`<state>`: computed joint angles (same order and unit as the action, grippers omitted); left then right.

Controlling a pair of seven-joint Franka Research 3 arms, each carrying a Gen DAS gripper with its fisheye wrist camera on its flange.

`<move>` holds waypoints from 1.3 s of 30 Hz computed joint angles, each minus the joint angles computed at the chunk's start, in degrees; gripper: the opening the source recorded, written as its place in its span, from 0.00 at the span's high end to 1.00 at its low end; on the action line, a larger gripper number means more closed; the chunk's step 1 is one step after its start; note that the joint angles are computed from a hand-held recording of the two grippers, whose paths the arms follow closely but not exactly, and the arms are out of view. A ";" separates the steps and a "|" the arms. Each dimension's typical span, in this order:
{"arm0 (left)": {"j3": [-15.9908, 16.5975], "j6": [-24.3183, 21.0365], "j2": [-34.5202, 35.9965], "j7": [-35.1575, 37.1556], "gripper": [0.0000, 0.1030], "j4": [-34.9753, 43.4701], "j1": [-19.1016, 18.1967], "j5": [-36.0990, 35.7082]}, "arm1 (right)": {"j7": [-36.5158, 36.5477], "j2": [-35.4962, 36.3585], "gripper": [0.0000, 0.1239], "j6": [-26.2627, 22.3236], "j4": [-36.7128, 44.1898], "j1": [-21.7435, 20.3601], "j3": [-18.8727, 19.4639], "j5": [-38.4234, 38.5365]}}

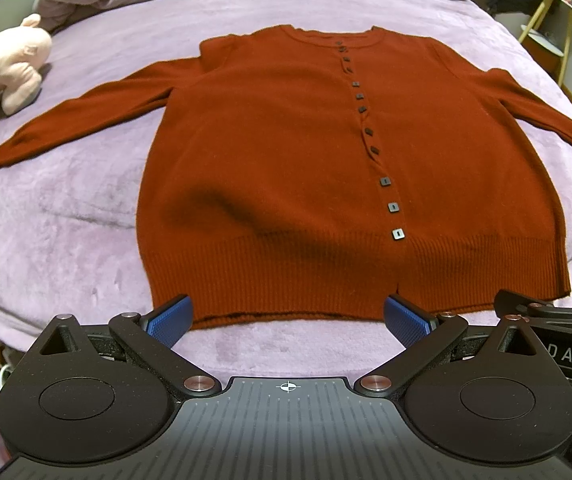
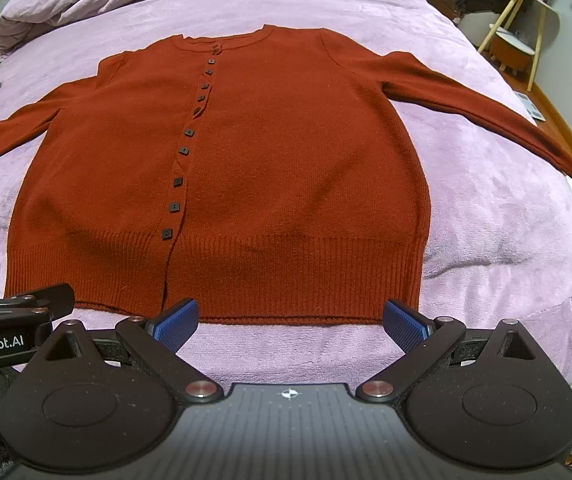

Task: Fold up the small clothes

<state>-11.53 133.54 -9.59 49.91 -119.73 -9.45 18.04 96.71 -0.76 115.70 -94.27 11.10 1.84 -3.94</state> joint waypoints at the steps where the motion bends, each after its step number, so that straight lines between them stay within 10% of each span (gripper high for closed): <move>1: 0.01 0.05 -0.03 0.03 0.00 -0.05 -0.01 -0.01 | 0.00 0.00 0.20 0.00 0.00 0.01 -0.01 0.00; 39: 0.05 -1.09 0.24 0.29 0.00 0.48 -0.09 -0.54 | -0.17 0.13 0.20 0.10 0.12 -0.02 -0.09 0.11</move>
